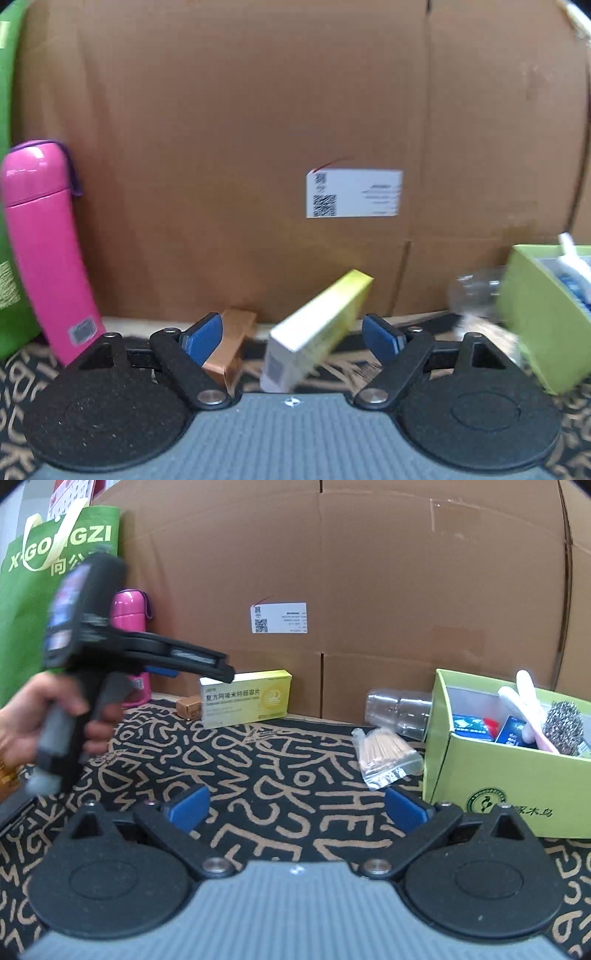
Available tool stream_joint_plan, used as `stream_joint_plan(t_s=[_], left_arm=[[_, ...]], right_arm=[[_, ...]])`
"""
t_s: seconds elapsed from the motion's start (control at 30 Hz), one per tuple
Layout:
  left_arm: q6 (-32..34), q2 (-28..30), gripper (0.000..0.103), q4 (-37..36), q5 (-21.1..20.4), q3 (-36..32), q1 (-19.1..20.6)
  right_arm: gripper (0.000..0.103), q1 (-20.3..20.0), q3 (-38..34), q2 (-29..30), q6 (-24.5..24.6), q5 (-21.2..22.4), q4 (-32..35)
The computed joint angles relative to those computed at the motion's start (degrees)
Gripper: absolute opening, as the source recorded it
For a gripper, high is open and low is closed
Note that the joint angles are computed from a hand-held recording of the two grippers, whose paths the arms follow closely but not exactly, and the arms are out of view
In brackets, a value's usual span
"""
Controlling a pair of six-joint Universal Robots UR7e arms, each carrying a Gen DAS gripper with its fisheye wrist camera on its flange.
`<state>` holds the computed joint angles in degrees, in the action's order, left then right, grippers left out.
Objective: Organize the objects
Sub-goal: 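Grasp the yellow medicine box with left tool while right tool grasps the toothpick bag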
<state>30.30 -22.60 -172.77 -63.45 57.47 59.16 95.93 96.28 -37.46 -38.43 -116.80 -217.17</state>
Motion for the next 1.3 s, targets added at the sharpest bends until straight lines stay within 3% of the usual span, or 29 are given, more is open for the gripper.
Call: stream_joint_plan(t_s=[0.03, 0.1, 0.23, 0.3, 0.37, 0.5, 0.63, 0.77, 0.83, 0.87, 0.93, 1.03, 1.17, 1.23, 1.3], left_arm=[[-0.3, 1.3, 0.076, 2.3, 0.7, -2.6, 0.1], [-3.3, 2.8, 0.047, 10.1, 0.9, -7.0, 0.5], [-5.0, 1.1, 0.036, 14.7, -1.4, -5.9, 0.6], [-8.4, -2.3, 0.020, 18.7, -6.4, -2.6, 1.0], [-11.4, -5.4, 0.019, 22.4, -9.6, 0.6, 1.2], [-11.4, -11.1, 0.019, 22.5, -13.7, 8.4, 1.4], [-9.3, -13.5, 0.019, 19.7, -13.5, 12.8, 1.1], [-6.2, -14.2, 0.019, 15.4, -12.6, 15.3, 0.9], [-5.2, -13.7, 0.019, 14.0, -11.9, 15.7, 0.7], [-4.7, -14.1, 0.020, 13.7, -12.1, 16.2, 0.7], [-3.9, -13.7, 0.020, 13.7, -12.0, 15.4, 0.8], [-1.9, -14.7, 0.019, 11.2, -10.5, 17.5, 0.5], [4.3, -16.6, 0.019, 6.0, -8.5, 22.2, -0.7], [5.7, -17.6, 0.020, 6.1, -9.5, 24.3, -1.0], [4.7, -18.5, 0.032, 8.7, -12.0, 25.3, -0.9]], right_arm=[[0.103, 0.1, -0.2, 0.1, -0.4, -0.5, 0.0], [0.103, 0.2, 0.0, -0.3, -1.0, -1.1, 0.1], [0.102, 0.1, -4.5, 1.7, -1.6, -1.7, 1.7], [0.096, 0.0, -7.9, 3.3, -2.5, -2.3, 2.5], [0.083, -0.2, -12.8, 5.5, -3.7, -4.3, 4.5], [0.068, -0.7, -23.7, 10.3, -5.7, -11.0, 10.8], [0.058, -1.4, -33.8, 15.2, -6.9, -17.8, 15.9], [0.054, -1.8, -38.5, 17.6, -8.2, -19.3, 16.6], [0.034, -2.0, -39.4, 18.2, -9.0, -19.6, 15.9], [0.023, -2.1, -38.9, 18.0, -8.7, -19.5, 15.3], [0.014, -2.3, -36.9, 17.3, -9.9, -19.1, 12.7], [0.011, -2.3, -28.1, 12.6, -5.8, -15.5, 12.2], [0.011, -2.3, -12.8, 3.8, 3.2, -5.3, 15.4], [0.011, -2.2, -7.4, 1.2, 3.4, -1.2, 15.3], [0.012, -2.1, -4.0, -0.3, 1.9, 1.7, 14.9]])
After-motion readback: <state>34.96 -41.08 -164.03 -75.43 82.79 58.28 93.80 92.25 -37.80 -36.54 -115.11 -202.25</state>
